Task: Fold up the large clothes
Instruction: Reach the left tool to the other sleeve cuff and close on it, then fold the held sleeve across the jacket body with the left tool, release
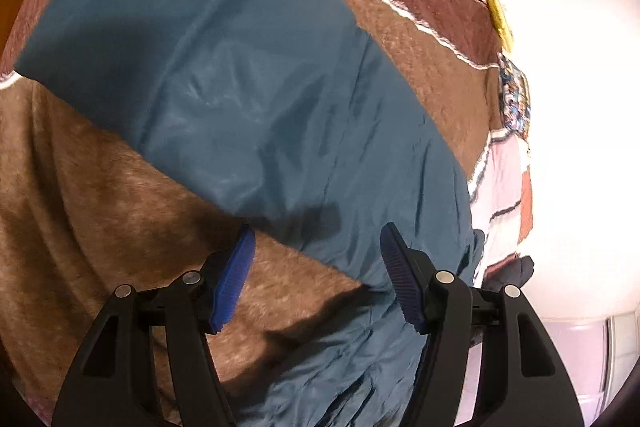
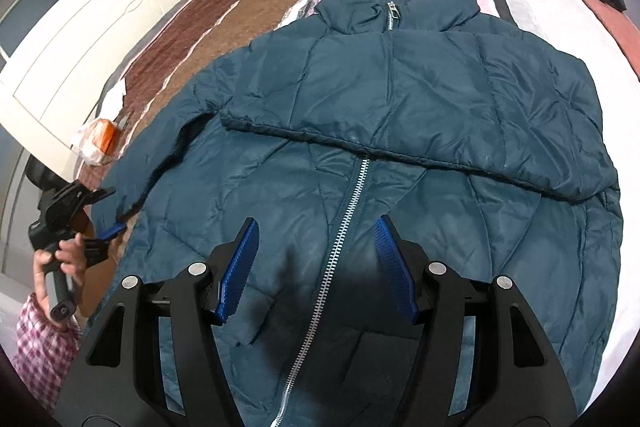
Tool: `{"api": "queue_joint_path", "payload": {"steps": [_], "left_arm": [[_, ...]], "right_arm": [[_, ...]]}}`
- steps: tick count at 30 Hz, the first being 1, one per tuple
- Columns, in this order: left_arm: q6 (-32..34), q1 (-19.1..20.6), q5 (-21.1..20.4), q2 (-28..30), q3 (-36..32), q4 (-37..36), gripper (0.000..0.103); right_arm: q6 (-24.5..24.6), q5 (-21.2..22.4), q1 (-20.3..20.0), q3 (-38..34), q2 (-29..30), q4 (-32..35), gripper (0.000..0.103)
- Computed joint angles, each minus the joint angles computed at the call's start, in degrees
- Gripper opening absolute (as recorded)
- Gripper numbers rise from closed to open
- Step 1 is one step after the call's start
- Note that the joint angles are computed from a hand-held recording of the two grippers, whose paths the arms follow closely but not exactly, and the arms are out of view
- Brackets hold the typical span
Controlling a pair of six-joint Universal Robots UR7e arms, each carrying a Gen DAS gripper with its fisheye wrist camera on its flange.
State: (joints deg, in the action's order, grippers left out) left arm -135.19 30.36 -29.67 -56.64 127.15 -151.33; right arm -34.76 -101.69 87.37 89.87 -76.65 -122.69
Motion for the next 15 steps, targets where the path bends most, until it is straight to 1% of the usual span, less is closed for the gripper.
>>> {"api": "queue_joint_path", "payload": {"steps": [2, 3, 4, 5, 6, 8, 9, 10, 11, 14, 15], "left_arm": [[-4.8, 0.5, 1.0, -0.3, -1.0, 5.7, 0.062], [-8.4, 0.7, 1.3, -0.5, -1.5, 9.3, 0.062], [-10.5, 0.6, 1.9, -0.6, -1.4, 10.5, 0.062], [-12.6, 0.6, 2.3, -0.9, -1.5, 12.4, 0.059], [-15.7, 0.6, 2.5, -1.2, -2.2, 16.1, 0.056], [-19.8, 0.7, 1.6, -2.0, -3.2, 22.4, 0.037], [-21.0, 0.7, 1.8, -2.2, -3.4, 24.2, 0.031], [-22.7, 0.5, 2.1, -2.5, -4.1, 27.8, 0.018], [-23.1, 0.4, 2.2, -2.9, -4.8, 31.0, 0.011], [-23.6, -0.1, 2.4, -3.4, -7.5, 39.5, 0.005], [-25.1, -0.5, 2.6, -3.5, -9.2, 44.5, 0.004]], "right_arm": [[0.0, 0.2, 0.0, -0.1, -0.1, 0.1, 0.060], [0.0, 0.1, 0.0, -0.2, -0.2, 0.0, 0.060], [-0.1, 0.2, 0.0, -0.2, -0.3, 0.0, 0.060], [-0.1, 0.3, 0.0, -0.2, -0.4, 0.2, 0.060], [-0.1, 0.3, -0.1, -0.2, -0.5, 0.3, 0.060], [-0.2, 0.3, -0.2, -0.1, -0.6, 0.3, 0.060], [-0.3, 0.4, -0.2, 0.0, -0.8, 0.4, 0.060], [-0.3, 0.4, -0.3, 0.1, -0.9, 0.5, 0.060], [-0.3, 0.5, -0.4, 0.1, -1.0, 0.6, 0.060], [-0.5, 0.7, -0.7, 0.1, -1.3, 1.0, 0.060], [-0.5, 0.8, -0.9, 0.1, -1.4, 1.0, 0.060]]}}
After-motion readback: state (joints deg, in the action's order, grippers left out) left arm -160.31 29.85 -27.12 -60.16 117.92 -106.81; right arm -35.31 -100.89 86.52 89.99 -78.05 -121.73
